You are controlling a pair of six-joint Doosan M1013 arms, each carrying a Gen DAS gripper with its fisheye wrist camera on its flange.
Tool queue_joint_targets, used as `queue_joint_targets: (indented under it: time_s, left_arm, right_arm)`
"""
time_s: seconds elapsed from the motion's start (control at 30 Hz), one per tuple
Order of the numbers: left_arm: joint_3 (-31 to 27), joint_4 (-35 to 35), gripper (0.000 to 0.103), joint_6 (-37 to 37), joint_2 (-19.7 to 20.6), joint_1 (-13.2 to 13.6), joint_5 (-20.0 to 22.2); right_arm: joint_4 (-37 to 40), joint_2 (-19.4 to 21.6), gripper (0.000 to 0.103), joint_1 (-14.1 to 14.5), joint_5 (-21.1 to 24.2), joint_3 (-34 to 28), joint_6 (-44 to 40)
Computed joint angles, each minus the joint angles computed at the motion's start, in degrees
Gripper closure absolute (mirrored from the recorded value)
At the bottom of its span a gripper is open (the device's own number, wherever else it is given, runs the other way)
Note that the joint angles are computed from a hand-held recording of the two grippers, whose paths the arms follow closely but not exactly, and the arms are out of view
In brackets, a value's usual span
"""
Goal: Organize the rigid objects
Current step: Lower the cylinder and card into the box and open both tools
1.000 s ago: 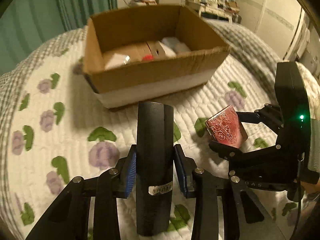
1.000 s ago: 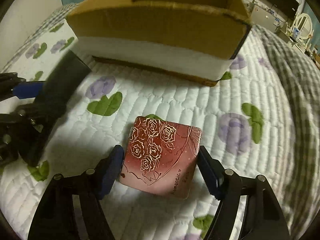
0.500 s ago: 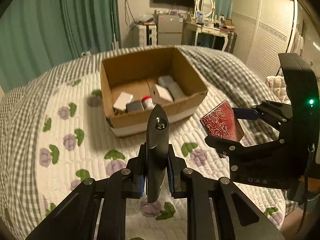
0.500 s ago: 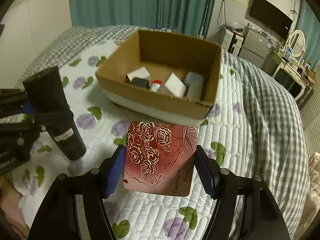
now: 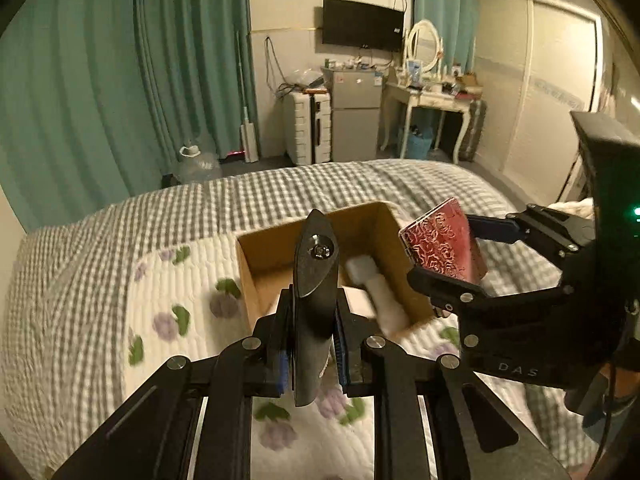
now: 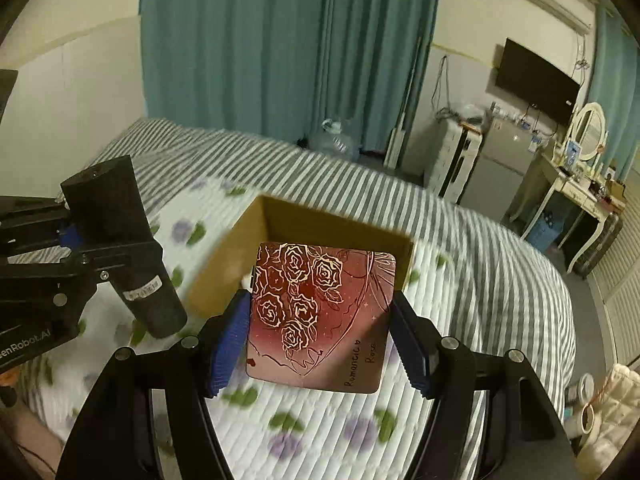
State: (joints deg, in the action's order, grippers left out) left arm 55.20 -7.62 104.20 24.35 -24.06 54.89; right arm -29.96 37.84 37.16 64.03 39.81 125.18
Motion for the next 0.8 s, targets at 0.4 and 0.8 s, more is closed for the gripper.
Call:
queue_joint_targets:
  time_s: [0.4,0.8]
  left_arm:
    - [-10.32,5.96,0.085,-1.87,11.62,-1.52,9.28]
    - [-13.84,7.68,0.064,-2.04,14.51,-1.83,6.82]
  right_arm:
    - [8.55,5.56,0.035,-4.67,-0.10,-3.37,-4.27]
    - [11.42,6.40,0.033,-6.91,-3.52,-1.77,-3.25]
